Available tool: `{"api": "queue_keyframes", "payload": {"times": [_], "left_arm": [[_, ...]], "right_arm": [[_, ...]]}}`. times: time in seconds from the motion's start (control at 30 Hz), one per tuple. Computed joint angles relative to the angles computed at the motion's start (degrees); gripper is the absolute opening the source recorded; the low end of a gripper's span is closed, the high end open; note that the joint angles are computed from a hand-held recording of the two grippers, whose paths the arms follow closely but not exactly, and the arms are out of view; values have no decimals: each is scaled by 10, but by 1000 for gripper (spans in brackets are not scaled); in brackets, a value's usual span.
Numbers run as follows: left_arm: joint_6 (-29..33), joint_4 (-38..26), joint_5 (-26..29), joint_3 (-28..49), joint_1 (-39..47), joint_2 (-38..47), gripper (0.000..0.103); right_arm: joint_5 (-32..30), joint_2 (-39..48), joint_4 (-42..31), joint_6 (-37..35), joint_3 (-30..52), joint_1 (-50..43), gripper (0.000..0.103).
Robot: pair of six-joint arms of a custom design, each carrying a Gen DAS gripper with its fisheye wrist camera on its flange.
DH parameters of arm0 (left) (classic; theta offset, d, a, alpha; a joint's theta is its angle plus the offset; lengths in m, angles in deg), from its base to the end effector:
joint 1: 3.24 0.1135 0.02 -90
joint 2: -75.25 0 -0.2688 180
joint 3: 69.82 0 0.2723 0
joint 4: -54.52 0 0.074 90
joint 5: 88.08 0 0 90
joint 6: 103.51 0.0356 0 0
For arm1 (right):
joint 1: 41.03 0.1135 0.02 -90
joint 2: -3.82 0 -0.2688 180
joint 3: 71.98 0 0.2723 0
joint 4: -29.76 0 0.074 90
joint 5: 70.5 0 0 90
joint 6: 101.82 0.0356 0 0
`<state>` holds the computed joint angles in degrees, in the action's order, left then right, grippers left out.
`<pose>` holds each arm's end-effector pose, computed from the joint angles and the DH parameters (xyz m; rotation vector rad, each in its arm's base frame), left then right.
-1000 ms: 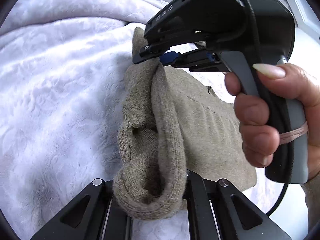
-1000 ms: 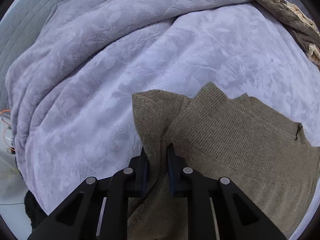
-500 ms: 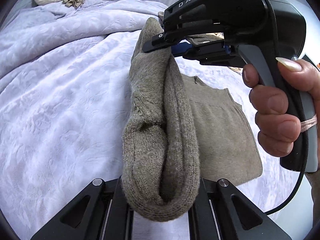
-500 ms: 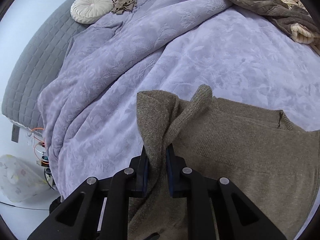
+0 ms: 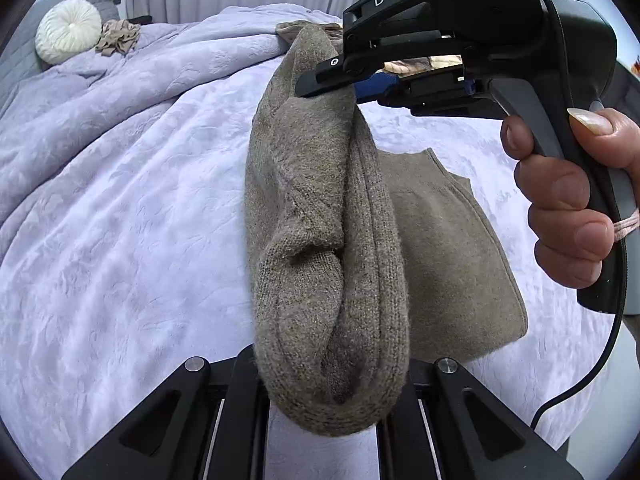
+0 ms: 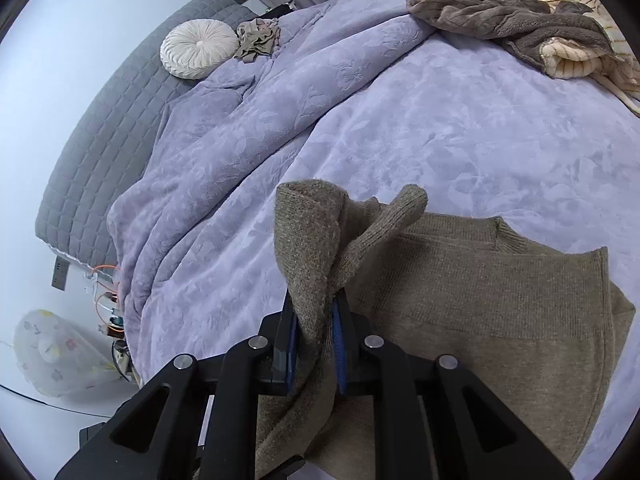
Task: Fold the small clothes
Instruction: 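Lift the hem with both tools and fold it over toward the collar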
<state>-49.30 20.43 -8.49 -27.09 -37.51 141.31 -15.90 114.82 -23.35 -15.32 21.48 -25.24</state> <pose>0.1852 -0.1184 0.1595 -0.1023 2.5635 -0.2389 0.3890 0.1314 0.1852 -0.6045 2.6696 0.9171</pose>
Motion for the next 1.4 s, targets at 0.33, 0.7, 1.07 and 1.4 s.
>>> {"api": "queue_keyframes", "payload": {"times": [0.33,0.7,1.07,1.4], "left_arm": [[-32,-23,-64,79,-77,114,10],[-72,-72,-103,168,-143,200,10],[-71,-107,-120,262,-174,291,10],[-43,-127,-119,336,-182,367,10]], "right_arm": [[-55,1,-34,-93,-7,-86,16],[-93,9,-71,-166,3,-153,16],[-115,48,-141,-253,52,-220,16],[-130,92,-188,-313,92,-268,16]]}}
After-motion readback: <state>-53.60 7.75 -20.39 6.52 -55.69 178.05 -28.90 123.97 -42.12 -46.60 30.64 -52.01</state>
